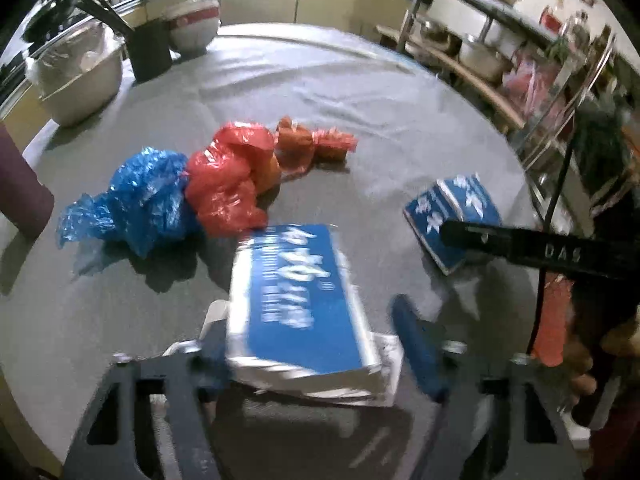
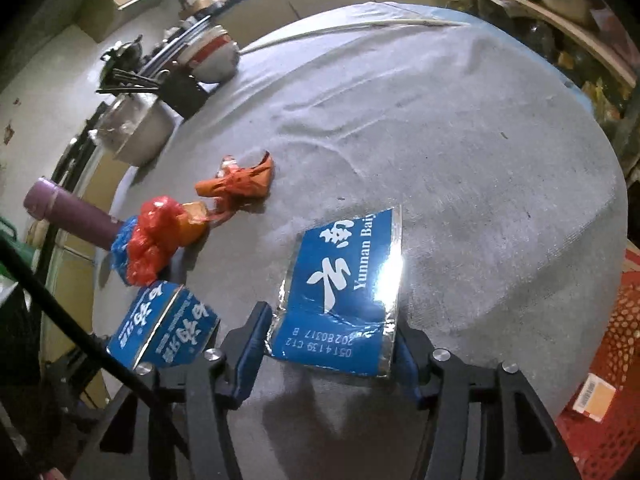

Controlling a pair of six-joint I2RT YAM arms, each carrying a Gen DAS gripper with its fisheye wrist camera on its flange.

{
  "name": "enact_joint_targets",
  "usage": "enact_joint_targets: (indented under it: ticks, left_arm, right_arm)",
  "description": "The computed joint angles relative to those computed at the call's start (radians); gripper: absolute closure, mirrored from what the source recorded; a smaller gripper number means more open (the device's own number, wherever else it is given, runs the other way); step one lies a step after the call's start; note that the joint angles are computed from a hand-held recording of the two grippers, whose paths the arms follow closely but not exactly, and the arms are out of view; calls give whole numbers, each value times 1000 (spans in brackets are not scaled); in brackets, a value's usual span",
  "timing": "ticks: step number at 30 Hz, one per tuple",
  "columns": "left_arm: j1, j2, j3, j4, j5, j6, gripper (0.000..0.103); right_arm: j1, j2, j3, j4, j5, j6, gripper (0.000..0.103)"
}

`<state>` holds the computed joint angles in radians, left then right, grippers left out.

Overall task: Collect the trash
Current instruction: 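Carry both blue boxes to the red basket and release them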

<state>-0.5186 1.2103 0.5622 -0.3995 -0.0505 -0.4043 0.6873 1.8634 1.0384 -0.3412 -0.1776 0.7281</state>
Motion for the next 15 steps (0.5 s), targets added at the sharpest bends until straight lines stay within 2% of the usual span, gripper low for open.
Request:
enact_joint_targets:
  ticks: [2,4,9,12,15]
  left_arm:
    - [9,-30,-8,-8,8,-7,46]
    - [-13,-82,-26,-2,-24,-17,47]
    - [-201,-150,10,-24,-142,-74,47]
    - [-327,-87,79,-14,-180,-92,46]
    - [-416,32,153,37,-167,-96,46]
  right_arm:
    - [-18,-66,-64,36,-2,-1,44]
    - [-36,-141,-127,61,-14,-16,44]
    - [-90,-384,-326,96,-23,-36,45]
    - [-180,-561,-449,77,-43,-52,44]
    - [-319,-730,-528,-29,-77,-122,44]
